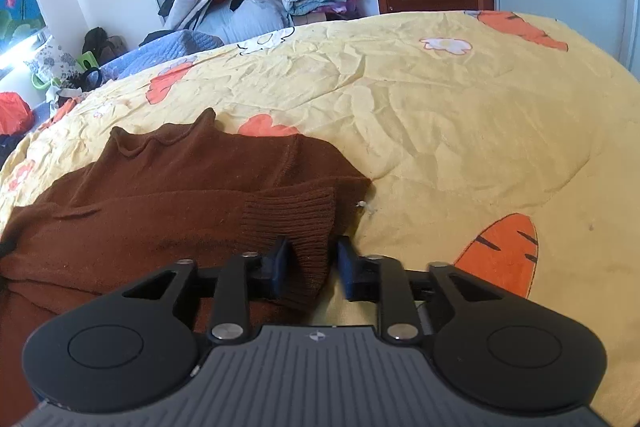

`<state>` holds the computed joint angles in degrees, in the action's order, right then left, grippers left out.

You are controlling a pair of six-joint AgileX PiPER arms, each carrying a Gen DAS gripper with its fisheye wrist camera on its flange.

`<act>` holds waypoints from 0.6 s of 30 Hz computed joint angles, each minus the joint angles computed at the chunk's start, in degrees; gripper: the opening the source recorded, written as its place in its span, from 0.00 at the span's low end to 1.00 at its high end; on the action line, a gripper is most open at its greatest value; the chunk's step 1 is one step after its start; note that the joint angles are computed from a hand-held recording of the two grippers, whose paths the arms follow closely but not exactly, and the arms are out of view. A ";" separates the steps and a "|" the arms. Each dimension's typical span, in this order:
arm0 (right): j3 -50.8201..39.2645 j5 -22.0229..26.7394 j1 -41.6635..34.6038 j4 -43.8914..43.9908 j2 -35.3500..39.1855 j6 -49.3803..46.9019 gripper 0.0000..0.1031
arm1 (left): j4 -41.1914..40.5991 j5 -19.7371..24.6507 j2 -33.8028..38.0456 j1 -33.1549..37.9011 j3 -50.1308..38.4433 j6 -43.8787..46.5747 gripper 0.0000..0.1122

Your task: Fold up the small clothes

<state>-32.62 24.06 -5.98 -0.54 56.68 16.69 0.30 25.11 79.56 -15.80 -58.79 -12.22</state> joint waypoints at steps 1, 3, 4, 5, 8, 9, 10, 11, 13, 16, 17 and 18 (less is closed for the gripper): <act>-0.17 0.84 1.18 -5.07 -1.98 5.73 0.67 | 3.78 -2.24 -2.47 -0.71 1.58 -4.00 0.23; 1.26 -1.33 5.07 -12.45 -6.17 15.21 0.69 | 4.94 -6.95 -4.69 -1.97 2.87 -5.11 0.52; 0.50 -1.38 6.97 -13.22 -5.82 16.67 0.71 | 6.54 -7.40 -4.39 -3.36 2.24 -6.42 0.65; -0.68 -1.12 9.45 -15.70 -4.10 19.43 0.72 | 9.91 -6.86 -3.18 -5.11 0.98 -8.85 0.78; -4.06 -0.06 17.61 -27.90 3.72 31.15 0.72 | 8.34 1.35 5.76 -8.53 -7.44 -4.67 0.78; -4.69 0.49 19.61 -31.82 6.35 35.68 0.72 | 8.24 4.37 9.30 -8.87 -10.10 -4.66 0.77; -4.54 0.70 21.26 -37.49 8.79 41.41 0.72 | 10.37 5.11 11.42 -9.18 -10.49 -6.93 0.77; -3.41 0.83 22.67 -43.21 10.01 46.74 0.74 | 14.78 3.55 11.24 -9.93 -9.09 -9.66 0.78; 0.87 0.32 25.59 -54.67 8.20 54.37 0.77 | 24.70 -5.30 9.51 -10.25 -2.13 -14.30 0.79; 2.84 -2.17 24.84 -60.65 7.56 60.60 0.79 | 28.11 -6.67 8.77 -9.98 -0.83 -18.74 0.80; 1.66 -0.71 25.57 -58.25 7.94 58.10 0.80 | 32.30 -5.03 7.88 -11.05 -0.56 -23.00 0.80; 0.23 2.28 27.01 -53.77 7.42 54.34 0.80 | 34.67 -2.79 5.88 -12.13 0.22 -25.51 0.78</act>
<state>-32.39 26.34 21.02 -54.31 64.10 71.02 34.97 22.32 85.44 -27.92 -58.57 -37.73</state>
